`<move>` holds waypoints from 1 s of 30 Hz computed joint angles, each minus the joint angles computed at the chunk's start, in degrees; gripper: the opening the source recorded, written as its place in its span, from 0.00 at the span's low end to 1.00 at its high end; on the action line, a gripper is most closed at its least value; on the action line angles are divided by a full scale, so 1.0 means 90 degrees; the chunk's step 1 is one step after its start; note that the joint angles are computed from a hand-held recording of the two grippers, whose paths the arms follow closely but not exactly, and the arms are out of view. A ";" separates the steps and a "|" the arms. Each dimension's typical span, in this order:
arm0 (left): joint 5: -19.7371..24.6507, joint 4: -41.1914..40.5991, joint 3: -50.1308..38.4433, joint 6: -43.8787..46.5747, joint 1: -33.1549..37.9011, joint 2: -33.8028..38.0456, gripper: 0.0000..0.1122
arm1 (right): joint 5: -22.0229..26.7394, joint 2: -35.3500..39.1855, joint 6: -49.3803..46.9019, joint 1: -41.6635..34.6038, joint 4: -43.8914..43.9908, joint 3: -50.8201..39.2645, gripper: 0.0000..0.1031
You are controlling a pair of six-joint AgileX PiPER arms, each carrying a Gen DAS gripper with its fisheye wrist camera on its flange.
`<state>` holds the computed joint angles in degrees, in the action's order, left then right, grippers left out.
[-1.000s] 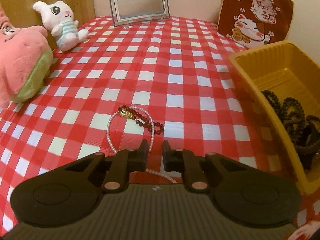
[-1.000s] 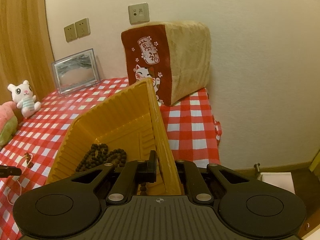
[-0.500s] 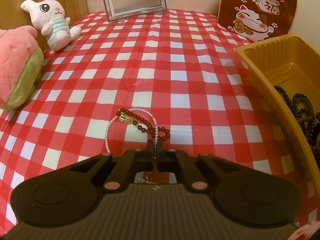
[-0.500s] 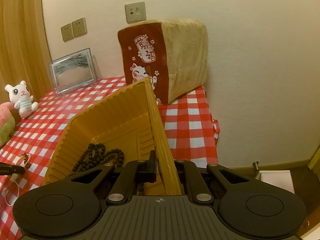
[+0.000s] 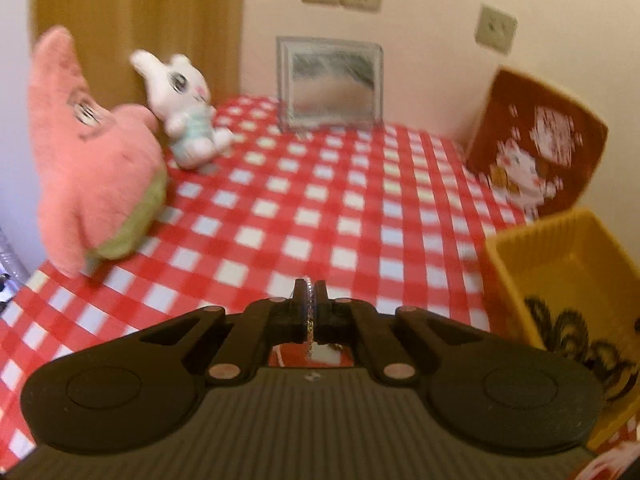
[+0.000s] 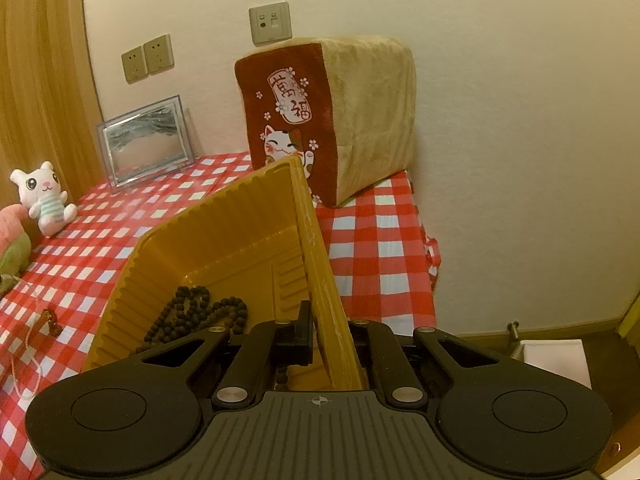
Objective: Organize jewelry
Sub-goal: 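Lower the left tool onto the pearl necklace and grasp it, then lift the pearl necklace and carry it over the orange tray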
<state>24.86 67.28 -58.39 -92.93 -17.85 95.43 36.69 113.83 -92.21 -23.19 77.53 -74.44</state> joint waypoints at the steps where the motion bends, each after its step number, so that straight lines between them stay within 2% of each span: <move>1: 0.0083 0.0048 0.0015 -0.0003 -0.0008 -0.0123 0.01 | 0.0000 0.0000 0.0000 0.0000 0.0000 0.0000 0.07; 16: 0.0490 0.0317 -0.0121 -0.0186 -0.0791 -0.1227 0.01 | 0.0101 -0.0040 -0.0098 -0.0015 0.0092 0.0043 0.07; 25: 0.0777 0.0155 -0.0713 0.0212 -0.1292 -0.1299 0.01 | 0.0142 -0.0072 -0.0136 -0.0023 0.0124 0.0073 0.07; 30: 0.0562 0.0116 -0.1006 0.0329 -0.1485 -0.1173 0.01 | 0.0156 -0.0078 -0.0111 -0.0026 0.0108 0.0066 0.07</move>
<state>29.92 68.32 -67.45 -89.96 -31.21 84.87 38.10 113.13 -93.21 -23.42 78.51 -73.85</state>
